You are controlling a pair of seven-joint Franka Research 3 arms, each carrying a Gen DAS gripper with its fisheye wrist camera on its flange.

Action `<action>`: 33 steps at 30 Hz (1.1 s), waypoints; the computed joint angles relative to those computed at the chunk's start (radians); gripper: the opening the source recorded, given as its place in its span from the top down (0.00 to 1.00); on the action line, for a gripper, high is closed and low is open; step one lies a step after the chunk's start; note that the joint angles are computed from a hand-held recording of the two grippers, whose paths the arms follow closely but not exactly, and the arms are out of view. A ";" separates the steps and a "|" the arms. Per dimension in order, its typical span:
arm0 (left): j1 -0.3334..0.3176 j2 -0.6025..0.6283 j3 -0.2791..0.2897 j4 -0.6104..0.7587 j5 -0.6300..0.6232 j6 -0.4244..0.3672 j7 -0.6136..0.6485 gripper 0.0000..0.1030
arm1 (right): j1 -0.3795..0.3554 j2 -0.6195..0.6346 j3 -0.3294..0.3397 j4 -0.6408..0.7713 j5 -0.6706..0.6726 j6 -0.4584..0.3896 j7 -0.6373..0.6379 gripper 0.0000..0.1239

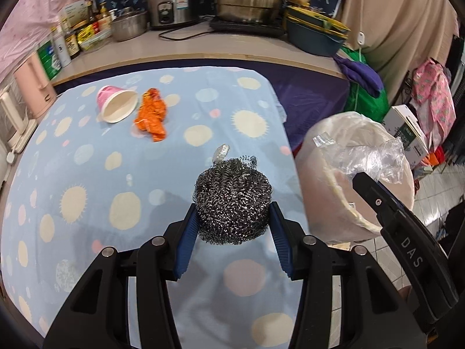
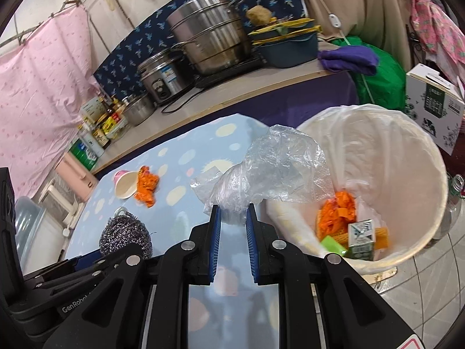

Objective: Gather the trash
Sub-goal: 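Carry the scrubber and clear plastic bag toward the bin with both grippers, then open both grippers over the bin to drop the scrubber and plastic bag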

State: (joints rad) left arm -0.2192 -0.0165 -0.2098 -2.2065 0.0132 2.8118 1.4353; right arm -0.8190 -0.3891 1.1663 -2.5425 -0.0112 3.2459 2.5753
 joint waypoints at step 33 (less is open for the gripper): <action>-0.134 0.199 -0.075 0.253 0.240 -0.050 -0.143 0.55 | 0.110 -0.042 -0.243 -0.173 0.122 0.025 -0.053 0.87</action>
